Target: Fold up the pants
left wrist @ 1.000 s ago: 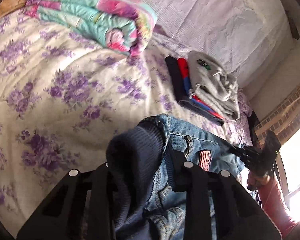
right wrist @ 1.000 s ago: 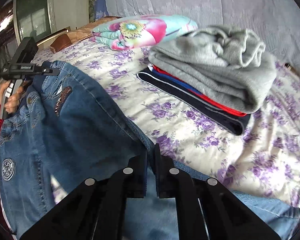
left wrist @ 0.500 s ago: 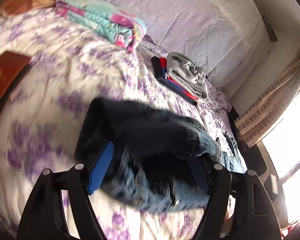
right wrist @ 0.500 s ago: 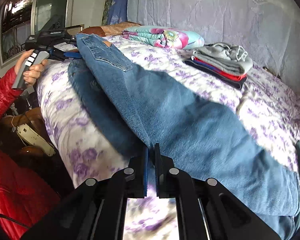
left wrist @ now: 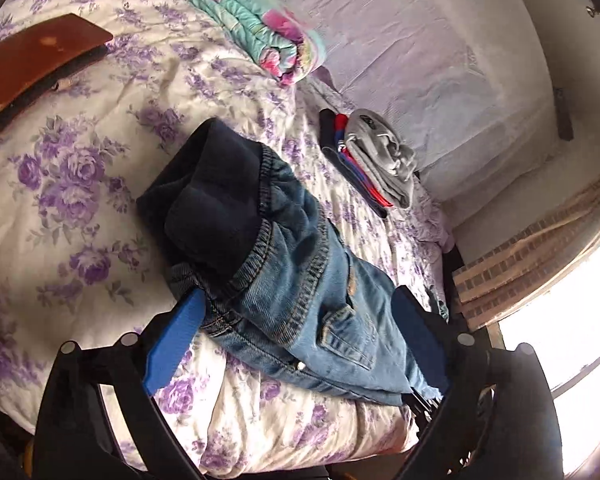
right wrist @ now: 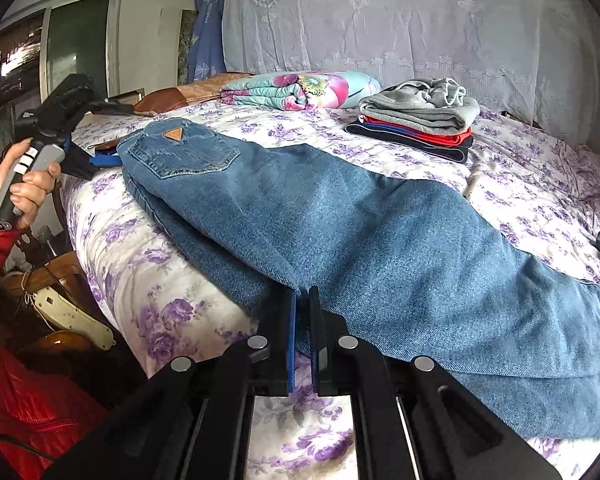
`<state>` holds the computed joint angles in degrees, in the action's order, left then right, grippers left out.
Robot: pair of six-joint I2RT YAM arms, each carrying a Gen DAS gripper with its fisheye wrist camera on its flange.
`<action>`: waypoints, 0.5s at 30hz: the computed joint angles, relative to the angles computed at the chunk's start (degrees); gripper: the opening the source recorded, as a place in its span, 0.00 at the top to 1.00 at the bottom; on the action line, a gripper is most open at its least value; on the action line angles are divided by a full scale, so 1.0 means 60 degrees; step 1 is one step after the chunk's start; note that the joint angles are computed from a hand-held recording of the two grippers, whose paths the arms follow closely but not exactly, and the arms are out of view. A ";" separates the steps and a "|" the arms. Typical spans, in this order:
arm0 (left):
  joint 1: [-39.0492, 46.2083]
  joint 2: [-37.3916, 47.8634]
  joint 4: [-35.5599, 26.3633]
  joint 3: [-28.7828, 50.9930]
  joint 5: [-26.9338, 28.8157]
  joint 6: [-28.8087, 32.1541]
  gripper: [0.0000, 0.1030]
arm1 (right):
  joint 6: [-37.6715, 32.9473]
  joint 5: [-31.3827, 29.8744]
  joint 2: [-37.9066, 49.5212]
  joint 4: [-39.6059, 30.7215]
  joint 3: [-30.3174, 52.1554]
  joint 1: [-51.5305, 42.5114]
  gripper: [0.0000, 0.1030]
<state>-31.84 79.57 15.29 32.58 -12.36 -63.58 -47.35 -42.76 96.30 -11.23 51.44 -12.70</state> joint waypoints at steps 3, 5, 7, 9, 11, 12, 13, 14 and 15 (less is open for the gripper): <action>-0.0268 0.0085 -0.1660 0.0841 -0.1015 0.0442 0.61 | -0.0057 -0.0277 -0.0295 -0.0204 -0.0062 -0.0184 0.94; -0.0366 0.0193 -0.2695 0.1265 -0.1146 0.1041 0.63 | -0.0586 -0.0253 -0.0293 -0.0889 0.0121 -0.0252 0.94; -0.0482 0.0435 -0.3312 0.1407 -0.1285 0.1163 0.63 | -0.1095 0.0161 0.0184 -0.1543 0.0461 -0.0220 0.94; -0.1063 0.0358 -0.3716 0.1277 -0.2079 0.0838 0.58 | -0.0890 -0.0226 0.0359 -0.1661 0.0488 -0.0500 0.94; -0.1930 0.0060 -0.4481 0.1396 -0.3188 0.0456 0.57 | -0.0671 -0.0798 0.0298 -0.2431 0.0822 -0.0844 0.94; -0.2332 -0.0127 -0.4760 0.1505 -0.3626 0.0452 0.56 | -0.0505 -0.1264 0.0138 -0.2592 0.0900 -0.1015 0.93; -0.2686 -0.0273 -0.4922 0.1655 -0.4070 0.0528 0.55 | -0.0307 -0.1713 -0.0020 -0.2655 0.0942 -0.1131 0.93; -0.2998 -0.0370 -0.4977 0.1845 -0.4513 0.0690 0.47 | -0.0019 -0.2110 -0.0124 -0.2737 0.1108 -0.1141 0.87; -0.3250 -0.0346 -0.4926 0.2138 -0.4922 0.0960 0.34 | 0.0478 -0.2378 -0.0226 -0.2521 0.1194 -0.1033 0.60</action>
<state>-51.34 77.50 -14.27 45.41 -41.89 -57.82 -44.48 -57.02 94.95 -26.35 58.61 -18.90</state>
